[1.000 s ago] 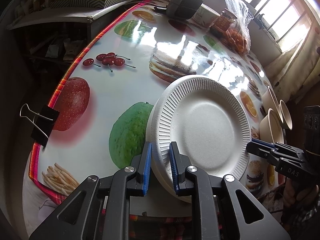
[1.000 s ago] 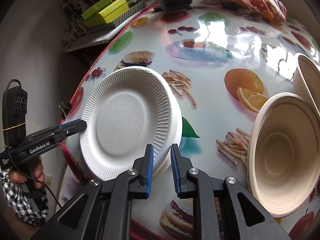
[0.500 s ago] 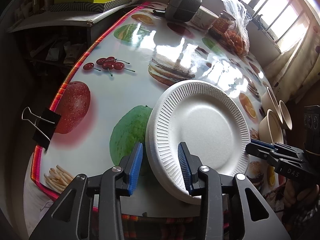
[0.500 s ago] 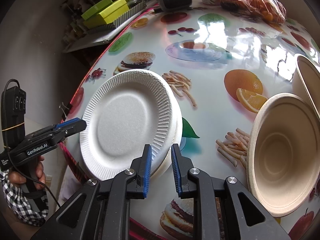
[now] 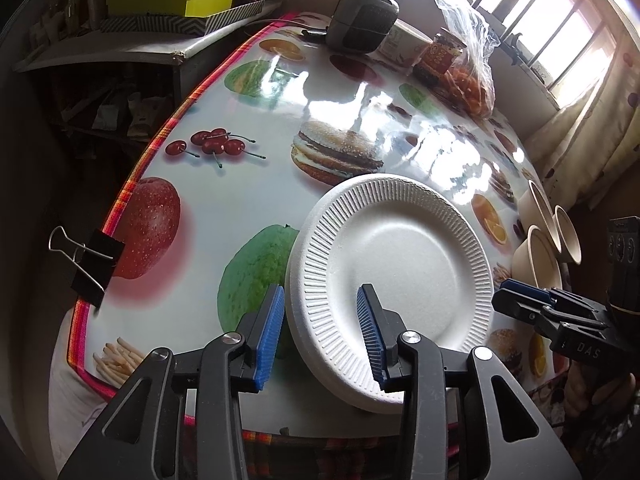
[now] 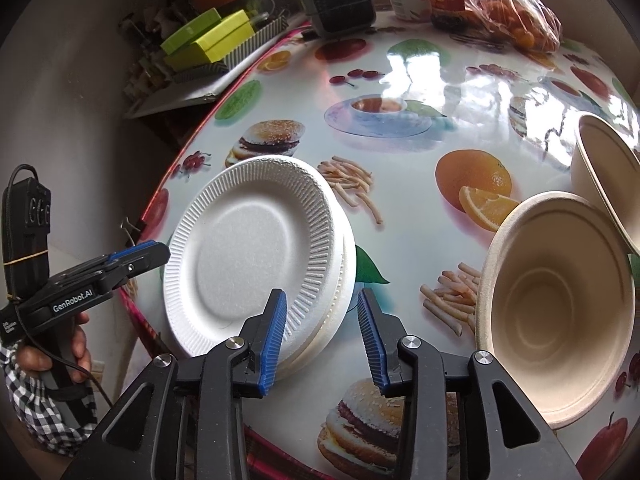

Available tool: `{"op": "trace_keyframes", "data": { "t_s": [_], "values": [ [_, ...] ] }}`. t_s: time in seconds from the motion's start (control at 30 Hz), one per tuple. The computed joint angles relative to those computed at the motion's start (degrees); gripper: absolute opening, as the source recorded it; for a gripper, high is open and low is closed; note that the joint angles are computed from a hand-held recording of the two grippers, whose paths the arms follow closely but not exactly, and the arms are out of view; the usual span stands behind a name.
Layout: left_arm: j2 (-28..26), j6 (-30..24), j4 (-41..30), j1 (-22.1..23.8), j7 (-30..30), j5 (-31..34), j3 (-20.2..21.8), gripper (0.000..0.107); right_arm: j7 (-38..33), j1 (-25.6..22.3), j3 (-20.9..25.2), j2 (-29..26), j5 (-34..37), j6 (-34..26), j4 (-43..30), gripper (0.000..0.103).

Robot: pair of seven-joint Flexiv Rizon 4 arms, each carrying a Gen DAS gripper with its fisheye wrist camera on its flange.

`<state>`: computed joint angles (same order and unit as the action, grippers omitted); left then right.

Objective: Organize plates and bowls
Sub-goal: 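Move the left gripper away from the plates to the beige paper bowls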

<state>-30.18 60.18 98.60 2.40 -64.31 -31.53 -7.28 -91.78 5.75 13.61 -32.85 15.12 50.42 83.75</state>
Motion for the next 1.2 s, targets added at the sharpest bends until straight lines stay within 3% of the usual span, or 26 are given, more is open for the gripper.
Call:
{"op": "trace_keyframes", "data": {
  "t_s": [0.4, 1.2],
  "values": [
    [0.6, 1.6, -1.3, -1.0, 1.8, -1.0, -1.6, 0.04, 0.6, -1.5, -0.3, 2.2, 1.5, 3.8, 2.1, 0.04],
    [-5.2, -6.1, -14.0, -8.2, 1.1, 3.1, -3.5, 0.04, 3.0, -5.7, -3.4, 7.0, -1.1, 15.1, 9.6, 0.042]
  ]
}}
